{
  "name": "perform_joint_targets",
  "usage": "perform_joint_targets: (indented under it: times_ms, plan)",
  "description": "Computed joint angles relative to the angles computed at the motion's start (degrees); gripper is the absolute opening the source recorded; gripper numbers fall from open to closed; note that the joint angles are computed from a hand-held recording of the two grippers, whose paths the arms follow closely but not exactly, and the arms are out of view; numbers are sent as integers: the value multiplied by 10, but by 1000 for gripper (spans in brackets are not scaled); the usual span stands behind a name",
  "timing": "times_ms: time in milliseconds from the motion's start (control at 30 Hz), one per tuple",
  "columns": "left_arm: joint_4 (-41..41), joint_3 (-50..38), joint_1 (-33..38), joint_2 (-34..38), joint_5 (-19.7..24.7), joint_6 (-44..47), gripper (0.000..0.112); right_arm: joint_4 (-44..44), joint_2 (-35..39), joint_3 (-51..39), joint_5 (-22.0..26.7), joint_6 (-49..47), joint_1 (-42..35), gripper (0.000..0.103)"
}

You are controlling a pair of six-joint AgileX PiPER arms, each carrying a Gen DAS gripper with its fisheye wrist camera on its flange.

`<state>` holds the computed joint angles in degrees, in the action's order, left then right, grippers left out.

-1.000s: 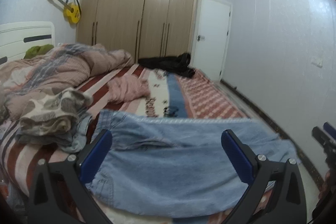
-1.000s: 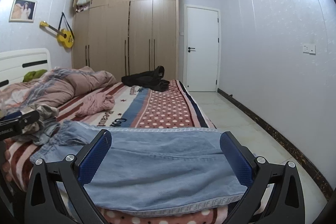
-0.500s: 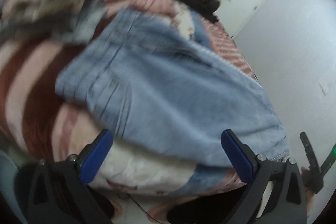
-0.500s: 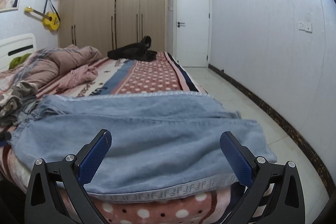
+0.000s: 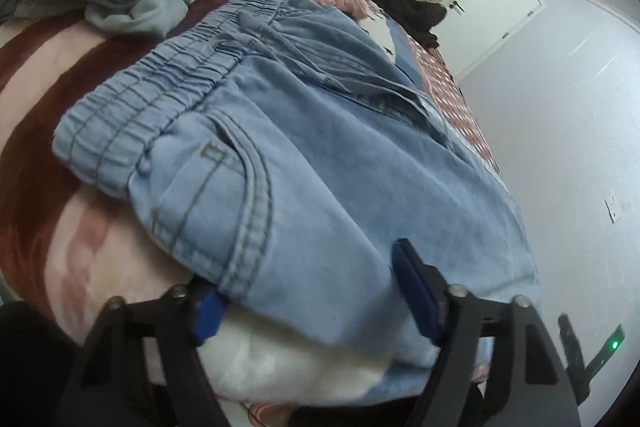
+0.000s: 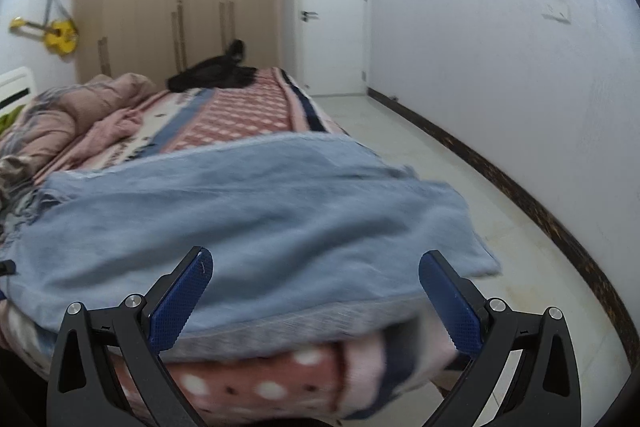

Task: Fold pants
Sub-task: 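Grasp the pants cuff with the left gripper while the right gripper grasps the waistband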

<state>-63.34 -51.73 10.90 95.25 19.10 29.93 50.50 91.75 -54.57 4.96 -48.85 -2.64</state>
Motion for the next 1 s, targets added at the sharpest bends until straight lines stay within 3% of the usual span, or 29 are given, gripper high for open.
perform_joint_targets:
  times_ms: [200, 367, 433, 533, 700, 767, 867, 1000]
  plan:
    - [64, -24, 4, 12, -7, -61, 54, 102, 40, -17, 47, -86, -72, 103]
    - [110, -27, -3, 8, -22, -101, 38, 158, 89, -49, 144, -129, -131, 103]
    - [125, -28, -4, 5, -28, -114, 29, 216, 114, -64, 206, -172, -158, 92]
    - [91, -22, 0, -10, -35, -81, 19, 253, 145, -86, 258, -183, -180, 75]
    - [144, -27, -5, -33, -44, -110, 15, 219, 191, -145, 308, -109, -196, 70]
    - [175, -25, -9, -47, -52, -134, 14, 214, 193, -154, 307, -97, -193, 65]
    - [214, -29, -10, -64, -53, -163, 14, 166, 192, -169, 288, -52, -188, 37]
    - [340, -48, -20, -74, -55, -257, 13, 132, 185, -191, 299, -36, -186, 15]
